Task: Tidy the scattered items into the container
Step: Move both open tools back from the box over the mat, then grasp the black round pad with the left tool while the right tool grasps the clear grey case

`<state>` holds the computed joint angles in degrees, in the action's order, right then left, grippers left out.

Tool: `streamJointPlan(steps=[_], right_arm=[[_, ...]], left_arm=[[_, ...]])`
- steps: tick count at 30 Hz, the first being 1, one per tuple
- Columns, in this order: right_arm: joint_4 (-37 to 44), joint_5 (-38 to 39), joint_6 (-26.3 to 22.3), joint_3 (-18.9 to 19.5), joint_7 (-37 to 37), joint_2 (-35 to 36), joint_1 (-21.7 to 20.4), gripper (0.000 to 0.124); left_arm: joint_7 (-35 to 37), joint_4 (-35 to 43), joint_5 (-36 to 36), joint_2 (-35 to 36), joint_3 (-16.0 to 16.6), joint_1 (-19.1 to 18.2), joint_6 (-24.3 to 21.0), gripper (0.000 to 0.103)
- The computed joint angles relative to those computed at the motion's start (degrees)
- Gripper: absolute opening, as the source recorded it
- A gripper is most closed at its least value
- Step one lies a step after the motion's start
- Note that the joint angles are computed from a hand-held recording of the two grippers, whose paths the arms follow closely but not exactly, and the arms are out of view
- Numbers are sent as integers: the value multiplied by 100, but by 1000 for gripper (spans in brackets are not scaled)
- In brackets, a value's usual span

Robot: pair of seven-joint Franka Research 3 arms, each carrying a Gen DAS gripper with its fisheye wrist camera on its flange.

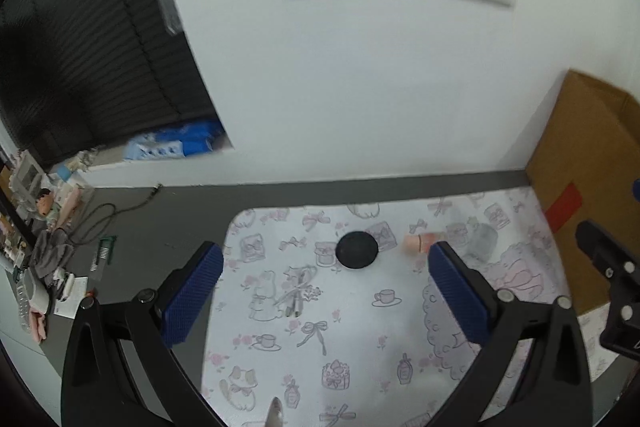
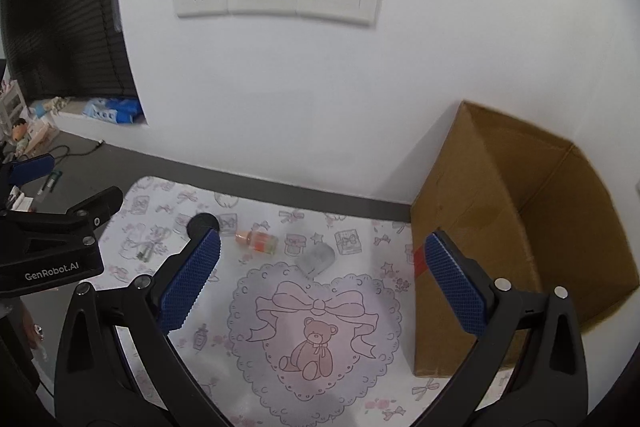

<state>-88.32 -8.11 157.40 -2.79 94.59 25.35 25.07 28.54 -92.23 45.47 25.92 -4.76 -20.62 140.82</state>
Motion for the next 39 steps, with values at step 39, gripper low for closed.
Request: streamJointPlan(steps=[39], right_arm=[[2877,813,-1036,48,-270,3089,-221,103]], left_arm=[[405,1329,-1010,2253,527,25,1182,103]])
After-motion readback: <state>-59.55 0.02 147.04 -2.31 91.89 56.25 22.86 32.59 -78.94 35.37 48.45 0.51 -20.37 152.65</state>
